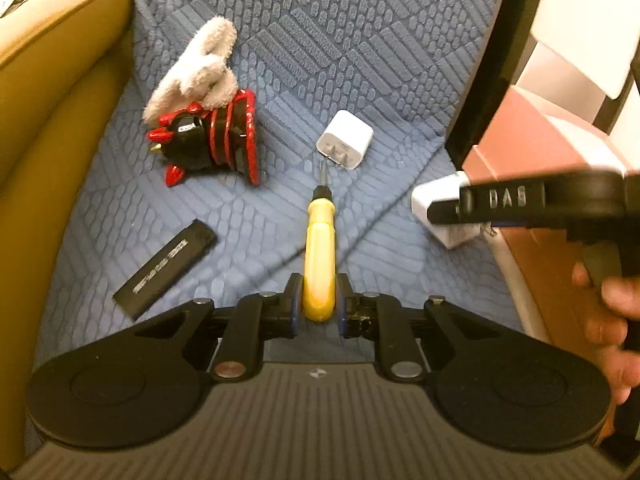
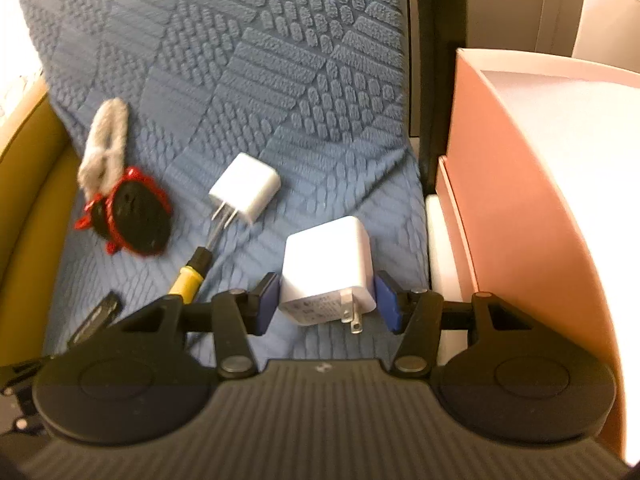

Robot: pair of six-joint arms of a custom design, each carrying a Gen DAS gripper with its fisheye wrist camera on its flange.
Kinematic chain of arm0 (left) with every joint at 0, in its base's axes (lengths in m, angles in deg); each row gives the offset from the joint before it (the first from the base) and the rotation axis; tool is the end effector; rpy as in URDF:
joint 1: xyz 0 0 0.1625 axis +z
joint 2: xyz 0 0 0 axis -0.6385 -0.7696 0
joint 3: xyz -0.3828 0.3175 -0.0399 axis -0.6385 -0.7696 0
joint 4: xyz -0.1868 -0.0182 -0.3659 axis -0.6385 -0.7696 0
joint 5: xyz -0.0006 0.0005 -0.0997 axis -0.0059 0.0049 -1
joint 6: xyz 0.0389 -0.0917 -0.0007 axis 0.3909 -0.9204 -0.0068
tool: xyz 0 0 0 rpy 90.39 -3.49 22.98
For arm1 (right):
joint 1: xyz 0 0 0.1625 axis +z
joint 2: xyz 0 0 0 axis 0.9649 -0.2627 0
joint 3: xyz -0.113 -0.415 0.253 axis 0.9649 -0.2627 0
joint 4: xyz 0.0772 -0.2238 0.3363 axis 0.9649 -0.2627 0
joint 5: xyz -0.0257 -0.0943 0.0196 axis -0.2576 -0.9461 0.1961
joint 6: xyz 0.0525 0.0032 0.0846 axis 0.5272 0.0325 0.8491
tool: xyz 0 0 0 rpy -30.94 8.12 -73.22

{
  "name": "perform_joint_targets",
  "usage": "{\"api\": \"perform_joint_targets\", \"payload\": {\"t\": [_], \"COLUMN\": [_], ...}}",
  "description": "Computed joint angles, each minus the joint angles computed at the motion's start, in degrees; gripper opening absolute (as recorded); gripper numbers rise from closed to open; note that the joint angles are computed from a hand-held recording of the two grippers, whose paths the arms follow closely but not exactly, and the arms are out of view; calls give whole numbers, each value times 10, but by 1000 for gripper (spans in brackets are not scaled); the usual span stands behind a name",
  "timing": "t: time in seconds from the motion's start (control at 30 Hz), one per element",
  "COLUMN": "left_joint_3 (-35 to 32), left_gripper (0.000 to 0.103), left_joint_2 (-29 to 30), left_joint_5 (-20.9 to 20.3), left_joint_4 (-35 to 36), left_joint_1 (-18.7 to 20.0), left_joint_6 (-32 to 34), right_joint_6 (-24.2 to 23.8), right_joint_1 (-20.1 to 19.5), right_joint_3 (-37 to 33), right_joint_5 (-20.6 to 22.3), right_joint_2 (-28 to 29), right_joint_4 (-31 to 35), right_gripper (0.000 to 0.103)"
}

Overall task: Organize rigid objects
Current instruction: 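Grasp the yellow screwdriver handle with the left tool and lift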

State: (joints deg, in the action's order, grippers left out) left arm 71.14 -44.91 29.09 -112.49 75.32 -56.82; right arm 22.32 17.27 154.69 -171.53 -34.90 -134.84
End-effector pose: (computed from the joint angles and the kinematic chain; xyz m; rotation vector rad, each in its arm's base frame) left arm -0.2263 -0.4285 0.0380 0.0612 2.3381 -0.9713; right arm 0.1156 -0.5293 0.2405 0.6215 -2.5580 0.4746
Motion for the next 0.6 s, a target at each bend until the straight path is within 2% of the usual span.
{"api": "perform_joint_targets", "payload": {"t": [0.33,0.5,0.6], "left_joint_3": [36,39,41], "left_gripper": [20,20,20], "left_joint_2": [-16,-16,-13], "left_joint_5": [-11,-41,-67], "left_joint_4": [61,91,82], "left_joint_1": [-57,-78,-78], "left_joint_6": [-114,-162,-178], "right_joint_6": [-45,-59,-66], "right_joint_1": [3,2,2], "right_joint_3": [76,113,131], "right_joint_5": [-13,-12,-20], "right_joint_2": [-64,-104,-121], "right_joint_4": [-7,7,6], "right_gripper": [55,55,55]}}
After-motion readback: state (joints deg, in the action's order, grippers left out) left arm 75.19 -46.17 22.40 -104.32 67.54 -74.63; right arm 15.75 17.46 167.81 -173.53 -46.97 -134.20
